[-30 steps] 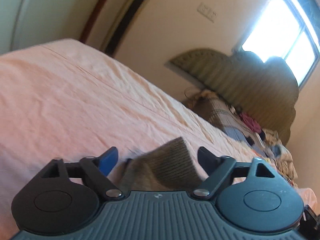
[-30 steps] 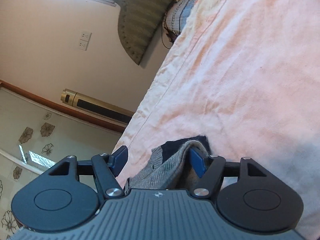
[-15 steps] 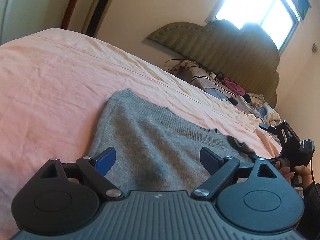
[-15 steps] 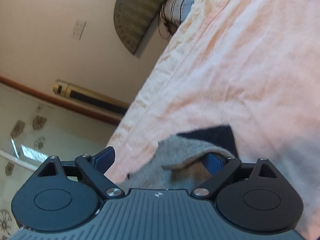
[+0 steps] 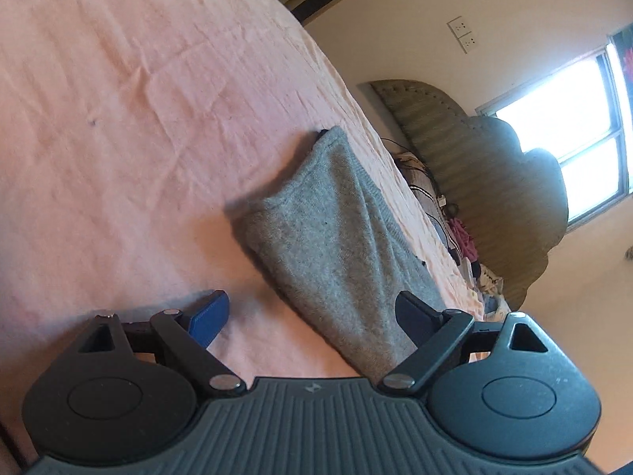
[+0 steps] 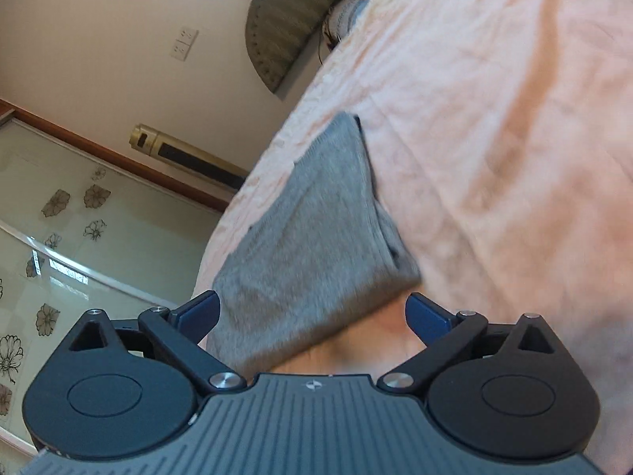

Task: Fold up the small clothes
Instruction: 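Pinch the folded sweater edge with both grippers and fold it over again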

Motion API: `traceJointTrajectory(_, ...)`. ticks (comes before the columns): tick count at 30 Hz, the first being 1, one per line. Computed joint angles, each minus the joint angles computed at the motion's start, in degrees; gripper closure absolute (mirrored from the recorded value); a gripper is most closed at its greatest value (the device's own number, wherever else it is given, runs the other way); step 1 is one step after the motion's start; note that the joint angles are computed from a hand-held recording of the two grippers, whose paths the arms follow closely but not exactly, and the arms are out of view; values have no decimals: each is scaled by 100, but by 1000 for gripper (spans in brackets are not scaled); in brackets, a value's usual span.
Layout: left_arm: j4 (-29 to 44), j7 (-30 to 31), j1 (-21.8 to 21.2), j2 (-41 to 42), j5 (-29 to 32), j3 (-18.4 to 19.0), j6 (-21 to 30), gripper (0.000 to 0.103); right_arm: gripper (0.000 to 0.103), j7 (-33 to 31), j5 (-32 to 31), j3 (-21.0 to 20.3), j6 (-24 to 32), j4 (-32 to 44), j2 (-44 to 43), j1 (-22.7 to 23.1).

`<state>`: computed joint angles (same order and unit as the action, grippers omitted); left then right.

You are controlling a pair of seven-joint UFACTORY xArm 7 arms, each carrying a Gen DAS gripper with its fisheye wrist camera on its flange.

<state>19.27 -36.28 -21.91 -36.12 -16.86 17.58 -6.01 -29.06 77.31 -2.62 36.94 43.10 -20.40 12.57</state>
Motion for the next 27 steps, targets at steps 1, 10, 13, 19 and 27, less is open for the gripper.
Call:
traceJointTrajectory(1,115,-66,-244,239,-71,161,-269,6,4,-45,-23,139,-242,-22,15,37)
traceJointTrajectory(10,1367,-687,1040,1679,372,-1047,462,71,57,148,312,647,-1742,1263,1527,394)
traceJointTrajectory(13,1397,-445,1356,1712,434,-1338,674,98,90,119,373,726,-1515,1378,1794,206)
traceJointTrajectory(19,1083,-38,1463,673,845,-1489,792,99,92,-509,337,721,-1494,1145,1112,177)
traceJointTrajectory(27,-686,967,1305,-2837,721,-1062,3205,98,87,262,-1482,-66,317,-343,-738,31)
